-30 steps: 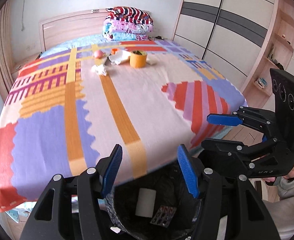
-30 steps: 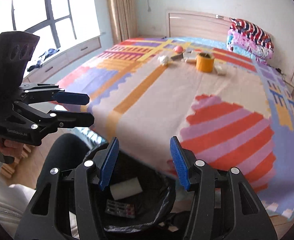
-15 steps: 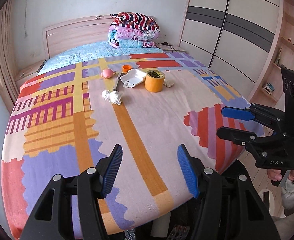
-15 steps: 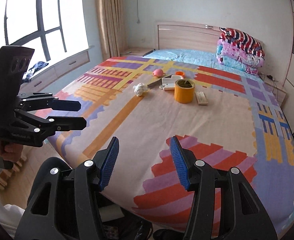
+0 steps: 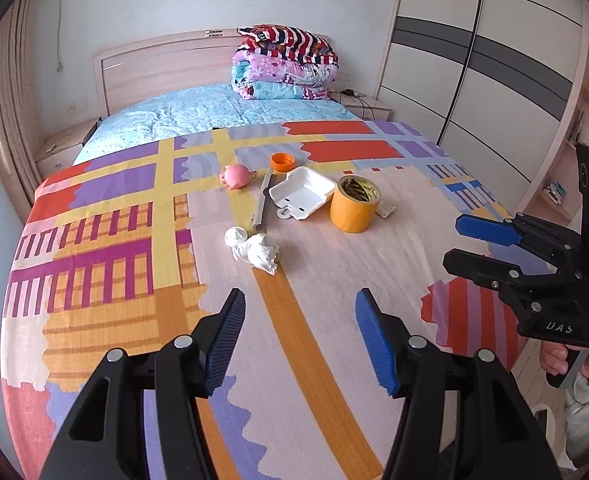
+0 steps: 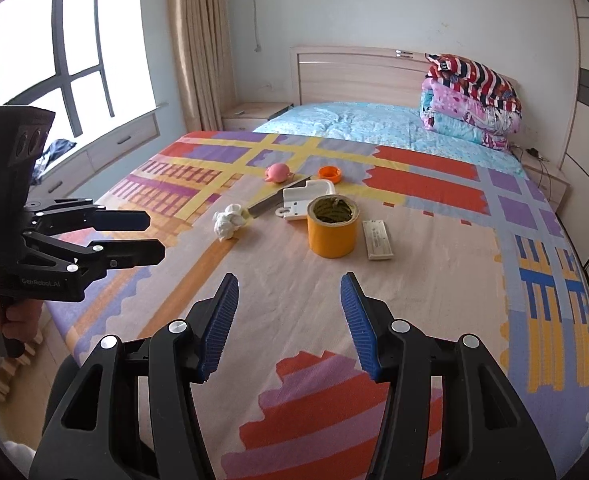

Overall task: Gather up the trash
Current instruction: 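Grasp the crumpled white tissue with the left tool while the right tool grasps the orange tape roll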

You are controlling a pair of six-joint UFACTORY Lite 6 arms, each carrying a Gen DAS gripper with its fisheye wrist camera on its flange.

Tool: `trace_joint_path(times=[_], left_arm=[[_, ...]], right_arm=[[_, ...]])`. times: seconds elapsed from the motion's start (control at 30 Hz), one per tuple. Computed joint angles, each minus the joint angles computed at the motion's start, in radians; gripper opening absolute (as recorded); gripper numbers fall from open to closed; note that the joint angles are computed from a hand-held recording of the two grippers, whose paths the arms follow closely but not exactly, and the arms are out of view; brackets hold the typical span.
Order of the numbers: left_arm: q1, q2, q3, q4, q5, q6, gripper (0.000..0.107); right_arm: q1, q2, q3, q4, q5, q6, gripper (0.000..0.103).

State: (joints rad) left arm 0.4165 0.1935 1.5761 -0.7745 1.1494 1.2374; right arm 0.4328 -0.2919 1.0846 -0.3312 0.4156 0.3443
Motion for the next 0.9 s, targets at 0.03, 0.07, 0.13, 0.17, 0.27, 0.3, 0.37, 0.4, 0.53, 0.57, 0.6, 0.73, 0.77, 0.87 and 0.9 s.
trace_joint_path(times=[0.03, 0.07, 0.13, 0.17, 0.27, 0.3, 0.37, 0.4, 0.53, 0.57, 0.6, 0.73, 0.77, 0.87, 0.9], left_arm=[[-0.015, 0.023, 0.021, 0.006, -0.013, -0.016, 0.055], [-0.029, 0.042, 0.038, 0.013, -0.026, -0.032, 0.055], [-0.053, 0.085, 0.077, 0.024, -0.047, -0.063, 0.055], [-0.064, 0.104, 0.096, 0.03, -0.057, -0.079, 0.055], [-0.092, 0.148, 0.139, 0.046, -0.085, -0.114, 0.055], [-0.101, 0.164, 0.156, 0.054, -0.091, -0.126, 0.055], [-0.118, 0.198, 0.188, 0.071, -0.101, -0.149, 0.055], [-0.127, 0.212, 0.2, 0.079, -0.109, -0.163, 0.055], [-0.156, 0.26, 0.234, 0.101, -0.135, -0.2, 0.049], [-0.162, 0.273, 0.245, 0.107, -0.14, -0.21, 0.046], [-0.167, 0.281, 0.249, 0.11, -0.147, -0.219, 0.046], [-0.179, 0.318, 0.279, 0.119, -0.162, -0.252, 0.044], [-0.18, 0.325, 0.285, 0.121, -0.163, -0.259, 0.039], [-0.179, 0.342, 0.295, 0.12, -0.16, -0.267, 0.031], [-0.179, 0.343, 0.293, 0.118, -0.163, -0.267, 0.03]], right_arm=[[-0.017, 0.028, 0.023, 0.028, -0.007, -0.03, 0.053], [-0.033, 0.05, 0.042, 0.064, -0.015, -0.069, 0.053], [-0.057, 0.104, 0.09, 0.111, -0.02, -0.118, 0.053], [-0.062, 0.127, 0.11, 0.115, -0.019, -0.125, 0.053], [-0.083, 0.199, 0.172, 0.151, -0.02, -0.166, 0.053], [-0.089, 0.217, 0.187, 0.163, -0.021, -0.179, 0.053], [-0.104, 0.266, 0.23, 0.201, -0.015, -0.22, 0.053], [-0.112, 0.288, 0.248, 0.221, -0.013, -0.24, 0.053], [-0.135, 0.356, 0.304, 0.275, -0.014, -0.283, 0.053], [-0.139, 0.37, 0.316, 0.286, -0.014, -0.292, 0.053], [-0.142, 0.383, 0.328, 0.289, -0.011, -0.294, 0.053], [-0.156, 0.432, 0.369, 0.32, -0.009, -0.311, 0.053], [-0.157, 0.439, 0.373, 0.319, -0.013, -0.307, 0.053], [-0.159, 0.456, 0.391, 0.325, -0.01, -0.312, 0.053], [-0.155, 0.464, 0.399, 0.319, -0.011, -0.305, 0.053]])
